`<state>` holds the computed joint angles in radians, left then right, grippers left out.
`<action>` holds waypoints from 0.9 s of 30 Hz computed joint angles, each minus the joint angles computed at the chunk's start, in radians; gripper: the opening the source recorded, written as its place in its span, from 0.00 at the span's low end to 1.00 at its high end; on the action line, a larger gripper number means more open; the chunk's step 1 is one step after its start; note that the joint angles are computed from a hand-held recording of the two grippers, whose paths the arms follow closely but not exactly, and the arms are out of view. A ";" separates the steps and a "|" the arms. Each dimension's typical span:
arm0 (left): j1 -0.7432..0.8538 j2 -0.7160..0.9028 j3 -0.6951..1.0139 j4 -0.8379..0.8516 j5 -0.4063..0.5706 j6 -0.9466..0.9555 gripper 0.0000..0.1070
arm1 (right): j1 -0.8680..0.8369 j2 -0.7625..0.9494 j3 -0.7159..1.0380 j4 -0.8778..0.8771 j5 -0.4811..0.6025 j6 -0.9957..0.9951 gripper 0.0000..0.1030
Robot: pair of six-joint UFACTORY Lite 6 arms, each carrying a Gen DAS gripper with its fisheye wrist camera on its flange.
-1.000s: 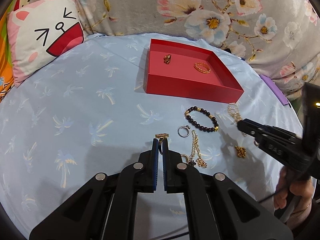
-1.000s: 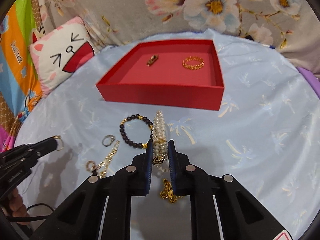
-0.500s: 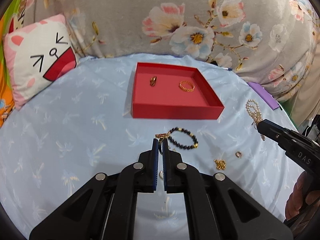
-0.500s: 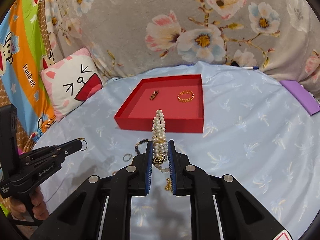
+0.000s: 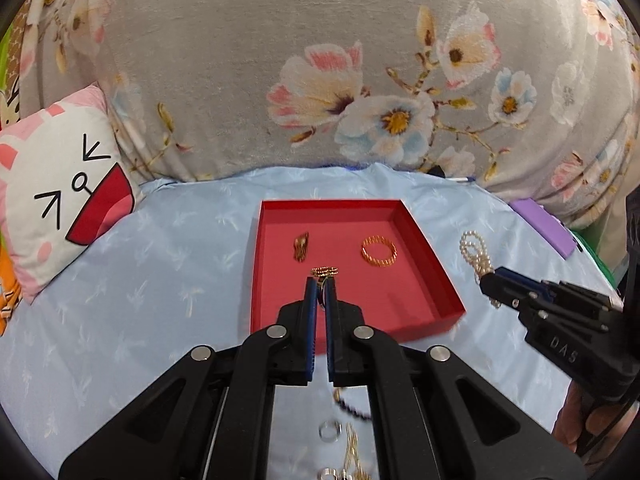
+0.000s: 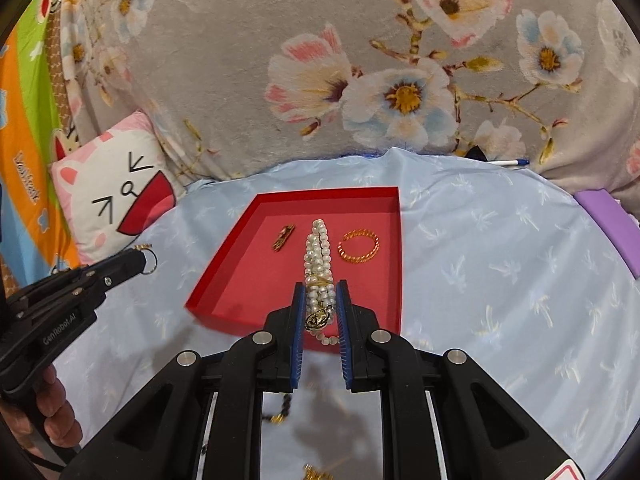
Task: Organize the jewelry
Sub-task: 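Carry the ring and pearl bracelet into the red box and release both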
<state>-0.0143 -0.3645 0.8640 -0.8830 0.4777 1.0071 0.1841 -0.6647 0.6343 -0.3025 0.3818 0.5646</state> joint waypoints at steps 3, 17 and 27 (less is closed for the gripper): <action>-0.045 0.164 0.105 0.007 -0.046 -0.031 0.03 | -0.078 0.158 0.063 0.072 -0.089 -0.091 0.13; -0.109 0.687 0.454 0.103 -0.084 -0.192 0.03 | -0.165 0.647 0.253 0.537 -0.241 -0.582 0.13; -0.121 0.810 0.547 0.156 -0.102 -0.260 0.03 | -0.131 0.779 0.320 0.423 -0.267 -0.469 0.13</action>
